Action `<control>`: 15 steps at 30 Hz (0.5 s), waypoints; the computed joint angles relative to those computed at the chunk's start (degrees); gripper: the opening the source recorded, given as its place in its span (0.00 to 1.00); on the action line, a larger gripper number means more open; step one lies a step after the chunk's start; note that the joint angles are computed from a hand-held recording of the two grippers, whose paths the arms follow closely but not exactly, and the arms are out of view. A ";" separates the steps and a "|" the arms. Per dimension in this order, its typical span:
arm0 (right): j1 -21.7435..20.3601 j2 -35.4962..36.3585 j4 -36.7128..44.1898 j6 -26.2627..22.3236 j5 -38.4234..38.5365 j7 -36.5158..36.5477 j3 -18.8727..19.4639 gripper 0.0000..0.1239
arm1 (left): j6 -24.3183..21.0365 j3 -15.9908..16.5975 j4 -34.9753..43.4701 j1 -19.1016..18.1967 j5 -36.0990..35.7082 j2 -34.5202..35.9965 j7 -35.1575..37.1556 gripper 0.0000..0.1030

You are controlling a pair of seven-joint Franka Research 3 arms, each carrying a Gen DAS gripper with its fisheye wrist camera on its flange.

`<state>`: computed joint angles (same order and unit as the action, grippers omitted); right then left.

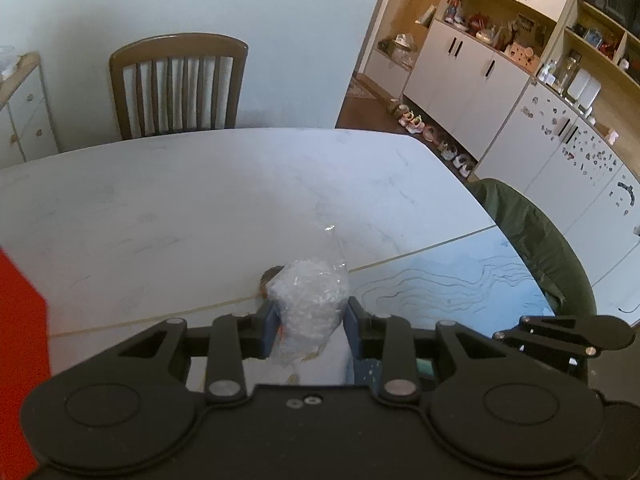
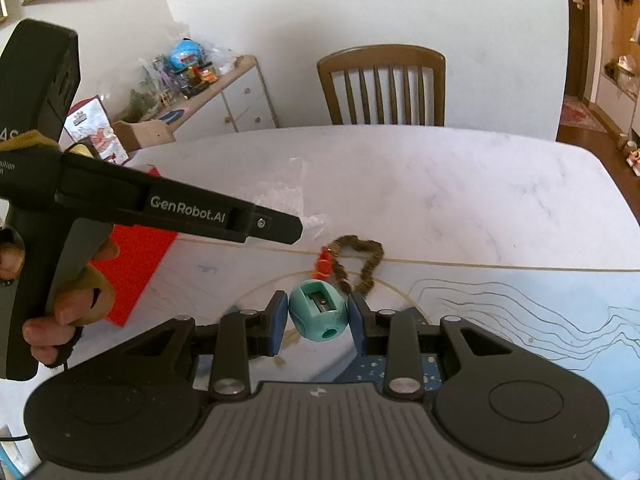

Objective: Organize objects
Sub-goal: 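Carry the plastic bag and teal sharpener over the cardboard box with both tools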

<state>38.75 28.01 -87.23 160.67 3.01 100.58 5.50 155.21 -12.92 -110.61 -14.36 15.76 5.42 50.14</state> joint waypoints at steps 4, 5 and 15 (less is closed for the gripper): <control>1.43 -2.07 -0.88 -0.51 -1.48 1.31 -0.59 0.26 | -0.04 0.29 -3.79 0.40 0.41 -4.17 -1.55 0.32; 1.71 -2.27 -0.80 -0.61 -1.89 1.61 -0.59 0.26 | 0.00 0.38 -4.85 0.60 0.54 -5.32 -1.88 0.32; 6.36 -0.84 4.89 -3.57 -7.82 6.93 -1.46 0.26 | 0.12 2.09 -15.77 2.63 -3.37 -17.54 0.89 0.32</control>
